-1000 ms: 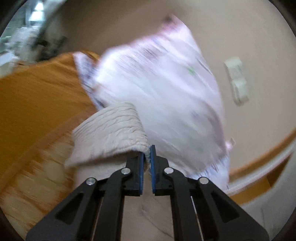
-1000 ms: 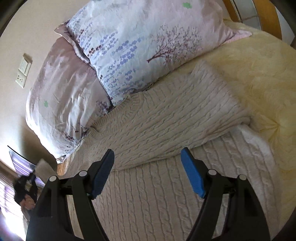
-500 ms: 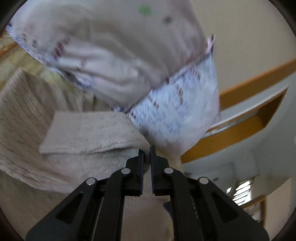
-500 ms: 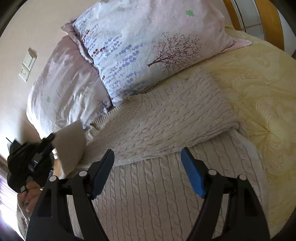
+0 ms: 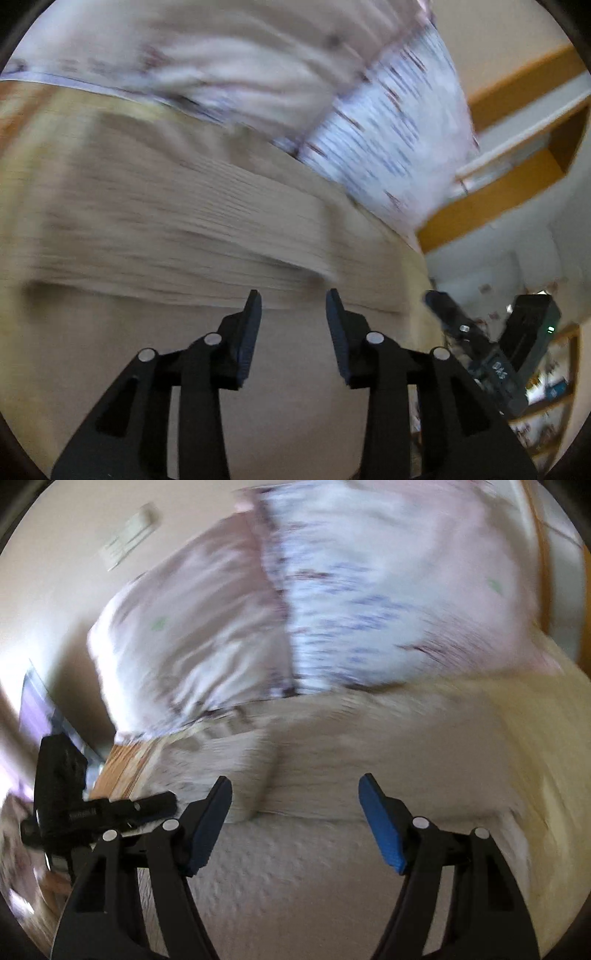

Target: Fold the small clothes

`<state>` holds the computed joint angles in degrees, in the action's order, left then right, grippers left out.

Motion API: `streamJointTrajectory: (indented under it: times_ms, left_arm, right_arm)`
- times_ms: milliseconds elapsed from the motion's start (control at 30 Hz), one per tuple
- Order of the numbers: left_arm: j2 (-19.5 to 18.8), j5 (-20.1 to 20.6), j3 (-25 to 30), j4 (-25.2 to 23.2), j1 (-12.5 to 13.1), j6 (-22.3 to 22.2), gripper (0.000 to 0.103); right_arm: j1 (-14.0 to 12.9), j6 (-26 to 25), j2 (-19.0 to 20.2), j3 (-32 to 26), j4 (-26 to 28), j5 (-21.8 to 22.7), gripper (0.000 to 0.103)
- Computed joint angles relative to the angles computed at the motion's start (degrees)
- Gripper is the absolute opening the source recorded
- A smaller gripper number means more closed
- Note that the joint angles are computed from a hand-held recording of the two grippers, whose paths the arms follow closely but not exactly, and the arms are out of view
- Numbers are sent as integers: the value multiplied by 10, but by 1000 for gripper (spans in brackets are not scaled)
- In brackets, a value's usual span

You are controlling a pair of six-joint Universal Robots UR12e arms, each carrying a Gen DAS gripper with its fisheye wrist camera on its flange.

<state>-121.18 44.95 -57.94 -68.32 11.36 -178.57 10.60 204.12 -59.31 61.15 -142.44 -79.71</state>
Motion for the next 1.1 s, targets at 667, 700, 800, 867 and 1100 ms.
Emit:
streamJointTrajectory:
  times_ms: [667,700,800,867,1100]
  left_arm:
    - [-15,121,19,-22,21,-22,39]
    - [-15,121,19,-20,20,-20,41]
    - [-14,130,19,-16,16,-18,44]
    - [-14,134,20,-15,14,-16,46]
    - [-13,150,20,-11,6,5,60]
  right_arm:
    - [88,-313,157,-242,185,-177,28]
    - [85,-305,156,-241,184,-170,18]
    - [75,-251,138,-208,142,-153,9]
    - [67,-201,123,-184,112,-149,8]
    - [21,77,33,-23,41,-107,9]
